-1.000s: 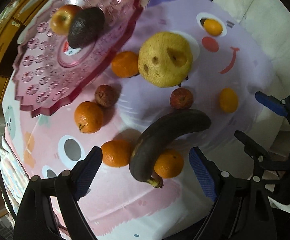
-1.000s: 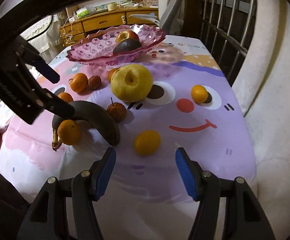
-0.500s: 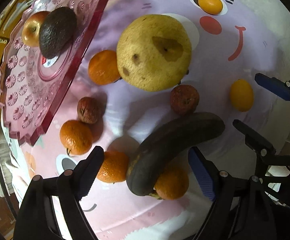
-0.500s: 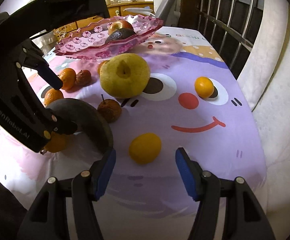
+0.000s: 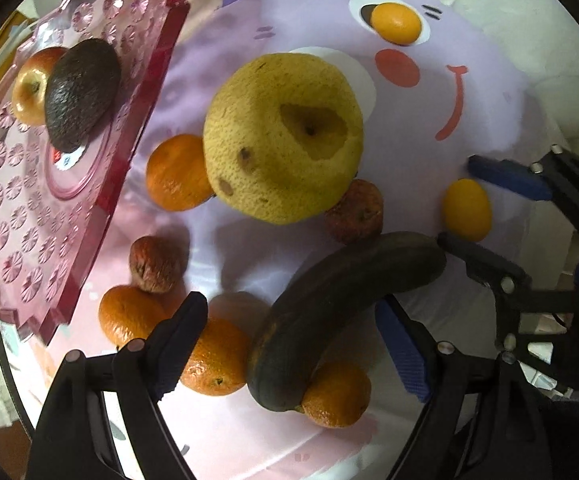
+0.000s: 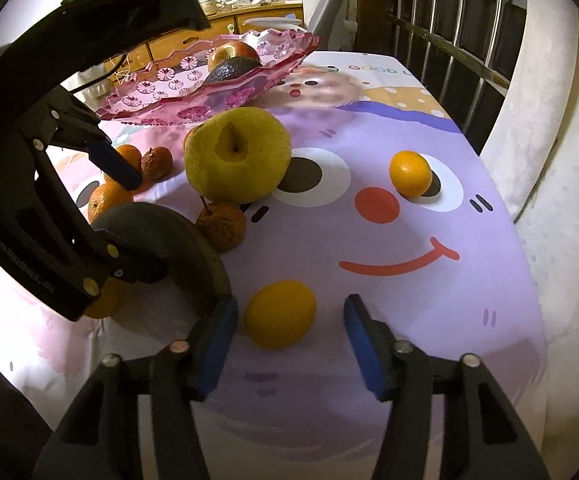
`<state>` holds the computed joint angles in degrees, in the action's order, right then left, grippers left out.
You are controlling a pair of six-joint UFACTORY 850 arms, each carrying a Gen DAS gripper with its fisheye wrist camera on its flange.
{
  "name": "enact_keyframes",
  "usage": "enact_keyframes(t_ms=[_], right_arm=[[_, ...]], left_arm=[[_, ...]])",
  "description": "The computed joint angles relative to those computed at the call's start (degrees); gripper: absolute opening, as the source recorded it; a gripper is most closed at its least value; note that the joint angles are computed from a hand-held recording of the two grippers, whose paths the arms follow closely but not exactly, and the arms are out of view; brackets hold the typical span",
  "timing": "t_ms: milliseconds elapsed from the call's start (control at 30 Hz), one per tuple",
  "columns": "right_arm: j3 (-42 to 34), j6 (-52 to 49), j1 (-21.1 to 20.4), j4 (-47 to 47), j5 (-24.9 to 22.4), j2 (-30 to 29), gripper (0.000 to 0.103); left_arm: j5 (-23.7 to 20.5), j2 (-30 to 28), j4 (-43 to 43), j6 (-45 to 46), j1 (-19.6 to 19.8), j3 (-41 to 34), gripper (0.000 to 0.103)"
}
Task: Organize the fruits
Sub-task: 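Grasp the dark banana with the left tool while the right tool grasps a tangerine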
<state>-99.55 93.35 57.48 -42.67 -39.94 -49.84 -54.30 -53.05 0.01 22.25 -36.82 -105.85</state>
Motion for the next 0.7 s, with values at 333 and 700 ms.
enact_keyframes(t_ms=[333,700], right_arm=[[1.2,-0.6,0.1,-0.3,2.1,0.8,0.036],[2.9,0.5,0.5,0.7,2.5,2.1,0.036]], left_arm=[[-0.5,0.5,-12.5,14.0,3.1,1.2,0.053],[4.6,5.4,-14.6,15.5,3.7,8.1,0.045]])
